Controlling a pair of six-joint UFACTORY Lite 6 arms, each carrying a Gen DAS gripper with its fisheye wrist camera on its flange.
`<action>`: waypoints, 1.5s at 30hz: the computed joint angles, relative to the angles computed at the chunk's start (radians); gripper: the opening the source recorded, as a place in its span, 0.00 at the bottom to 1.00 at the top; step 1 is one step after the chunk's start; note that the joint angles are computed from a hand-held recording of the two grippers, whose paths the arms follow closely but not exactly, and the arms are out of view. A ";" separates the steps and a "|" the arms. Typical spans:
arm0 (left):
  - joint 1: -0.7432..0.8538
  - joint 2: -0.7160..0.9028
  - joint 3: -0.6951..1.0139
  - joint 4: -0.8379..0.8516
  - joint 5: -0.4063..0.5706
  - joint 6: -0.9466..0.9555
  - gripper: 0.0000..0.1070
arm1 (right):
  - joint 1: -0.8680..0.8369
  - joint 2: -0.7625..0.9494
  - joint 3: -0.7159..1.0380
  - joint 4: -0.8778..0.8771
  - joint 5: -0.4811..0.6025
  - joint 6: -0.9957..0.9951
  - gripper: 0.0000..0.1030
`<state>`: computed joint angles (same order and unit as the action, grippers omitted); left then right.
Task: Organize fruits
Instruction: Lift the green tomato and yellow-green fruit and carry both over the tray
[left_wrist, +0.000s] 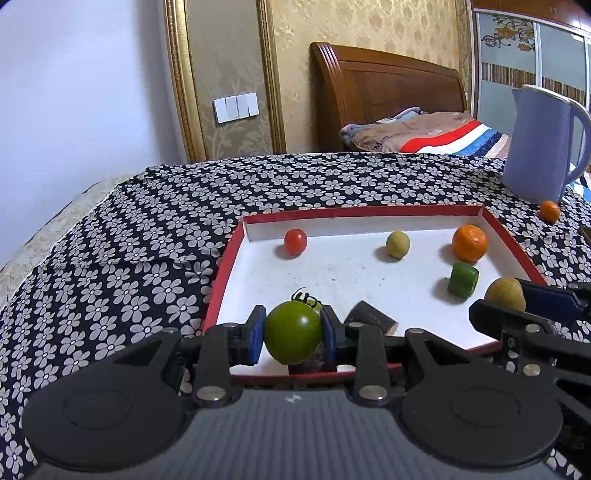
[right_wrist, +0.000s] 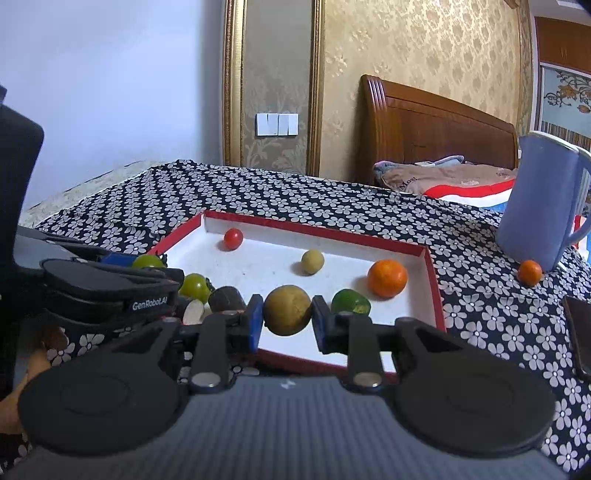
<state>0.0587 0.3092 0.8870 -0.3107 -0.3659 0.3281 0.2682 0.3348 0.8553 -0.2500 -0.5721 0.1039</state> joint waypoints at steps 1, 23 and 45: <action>0.000 0.008 0.009 -0.003 -0.001 0.005 0.29 | -0.001 0.005 0.009 -0.004 0.003 0.003 0.26; 0.003 0.234 0.348 -0.207 0.089 0.224 0.29 | -0.034 0.149 0.258 -0.029 0.116 0.025 0.26; 0.016 0.391 0.548 -0.466 0.158 0.480 0.29 | -0.043 0.283 0.462 -0.073 0.192 0.095 0.26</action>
<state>0.0750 0.7005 1.4351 -0.7766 -0.2076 0.8076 0.2251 0.6174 1.3173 -0.3229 -0.3799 0.1989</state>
